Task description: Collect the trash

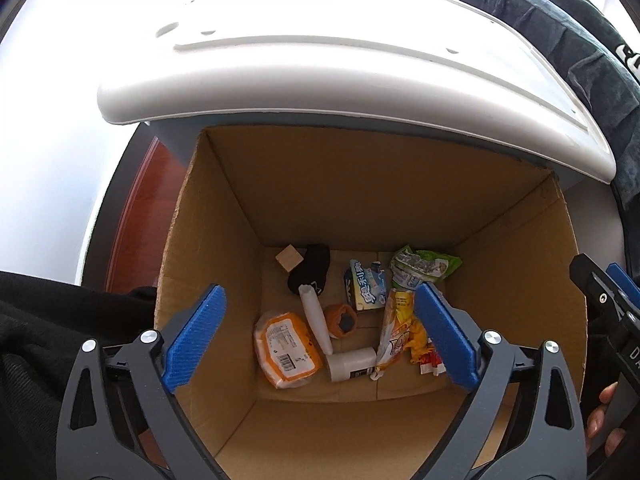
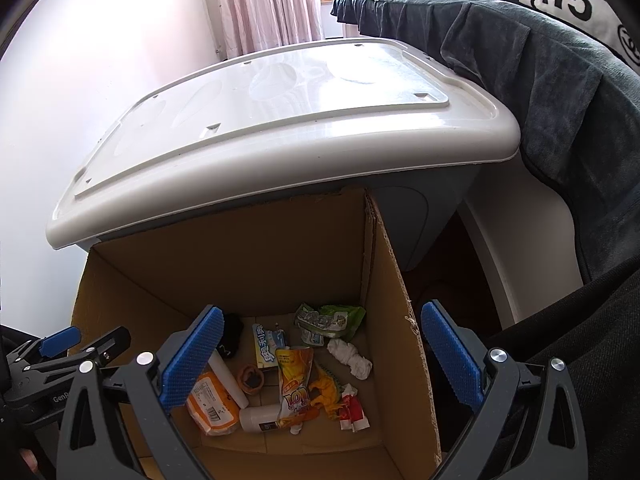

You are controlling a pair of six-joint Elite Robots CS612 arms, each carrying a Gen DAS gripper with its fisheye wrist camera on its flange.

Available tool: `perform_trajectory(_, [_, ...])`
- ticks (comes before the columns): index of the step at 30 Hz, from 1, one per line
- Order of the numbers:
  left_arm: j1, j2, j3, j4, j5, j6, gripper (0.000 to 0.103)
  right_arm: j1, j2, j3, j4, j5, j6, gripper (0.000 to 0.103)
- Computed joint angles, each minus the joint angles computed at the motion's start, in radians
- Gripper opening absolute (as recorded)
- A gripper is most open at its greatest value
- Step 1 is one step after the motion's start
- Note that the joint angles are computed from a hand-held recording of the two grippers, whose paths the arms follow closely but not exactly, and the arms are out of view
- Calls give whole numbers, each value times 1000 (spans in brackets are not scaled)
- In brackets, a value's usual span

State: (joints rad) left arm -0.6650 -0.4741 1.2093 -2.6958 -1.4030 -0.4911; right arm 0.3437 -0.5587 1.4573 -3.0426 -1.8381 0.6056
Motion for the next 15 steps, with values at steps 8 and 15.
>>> perform_trajectory(8, [3,7,-29,88,-13,-32,96,0,0,0,1,0,0,98])
perform_trajectory(15, [6,7,-30,93,-35,-41,96,2,0,-2,6,-3,1,98])
